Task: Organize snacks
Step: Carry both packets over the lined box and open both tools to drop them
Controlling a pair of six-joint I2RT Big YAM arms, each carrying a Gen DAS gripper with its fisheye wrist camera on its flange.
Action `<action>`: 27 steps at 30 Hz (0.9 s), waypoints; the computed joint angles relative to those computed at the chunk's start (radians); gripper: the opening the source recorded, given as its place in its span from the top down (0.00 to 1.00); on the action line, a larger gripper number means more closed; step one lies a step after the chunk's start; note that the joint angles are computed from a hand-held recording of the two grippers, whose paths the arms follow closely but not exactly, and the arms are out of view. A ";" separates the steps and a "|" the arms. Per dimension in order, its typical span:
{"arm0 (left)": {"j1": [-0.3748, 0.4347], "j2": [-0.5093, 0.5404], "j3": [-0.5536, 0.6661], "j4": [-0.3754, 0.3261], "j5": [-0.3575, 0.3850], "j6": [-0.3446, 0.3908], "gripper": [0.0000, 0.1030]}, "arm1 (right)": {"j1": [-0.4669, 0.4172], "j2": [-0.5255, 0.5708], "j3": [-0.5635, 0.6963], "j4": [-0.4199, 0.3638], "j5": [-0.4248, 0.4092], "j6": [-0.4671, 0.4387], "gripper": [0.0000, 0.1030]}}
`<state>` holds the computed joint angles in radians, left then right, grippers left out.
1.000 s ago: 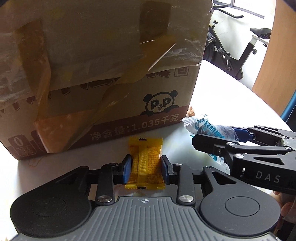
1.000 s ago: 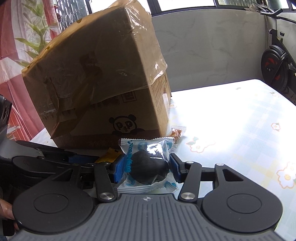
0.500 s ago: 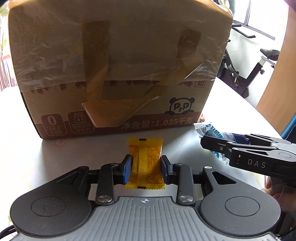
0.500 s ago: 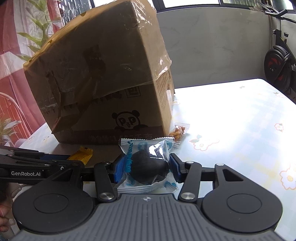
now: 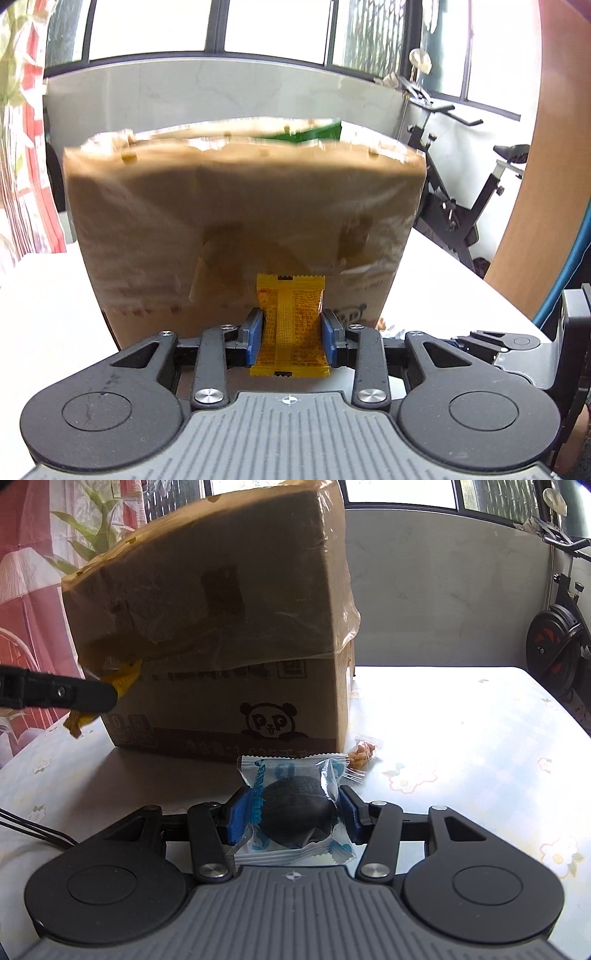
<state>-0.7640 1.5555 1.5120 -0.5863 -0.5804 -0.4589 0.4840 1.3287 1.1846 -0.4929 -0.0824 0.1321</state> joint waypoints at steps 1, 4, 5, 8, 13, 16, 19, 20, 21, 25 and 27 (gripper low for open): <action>0.001 -0.020 -0.007 0.027 -0.014 0.031 0.66 | 0.001 -0.009 0.002 0.008 -0.006 0.004 0.49; 0.007 -0.060 -0.012 0.081 -0.040 0.094 0.66 | 0.008 -0.035 0.026 0.054 -0.001 0.003 0.49; 0.013 -0.070 -0.013 0.102 -0.044 0.115 0.66 | 0.009 -0.040 0.040 0.071 -0.004 0.000 0.49; 0.031 -0.084 0.005 0.133 -0.064 0.170 0.66 | 0.017 -0.030 0.101 0.129 -0.018 -0.021 0.49; 0.089 -0.091 0.045 0.134 -0.077 0.187 0.66 | 0.040 0.077 0.286 0.150 -0.060 -0.068 0.49; 0.130 -0.065 0.100 0.080 -0.063 0.172 0.66 | 0.052 0.171 0.414 0.135 -0.070 -0.090 0.49; 0.171 -0.016 0.170 0.021 -0.060 0.164 0.66 | 0.073 0.269 0.544 0.086 -0.040 -0.118 0.49; 0.178 -0.003 0.187 0.009 -0.061 0.167 0.66 | 0.078 0.294 0.578 0.068 -0.024 -0.120 0.49; 0.186 0.010 0.205 -0.008 -0.060 0.167 0.66 | 0.082 0.318 0.609 0.047 -0.013 -0.113 0.49; 0.200 0.045 0.246 -0.056 -0.051 0.134 0.59 | 0.086 0.385 0.700 -0.044 -0.017 -0.064 0.47; 0.205 0.054 0.250 -0.056 -0.038 0.116 0.43 | 0.084 0.381 0.688 -0.044 -0.018 -0.057 0.39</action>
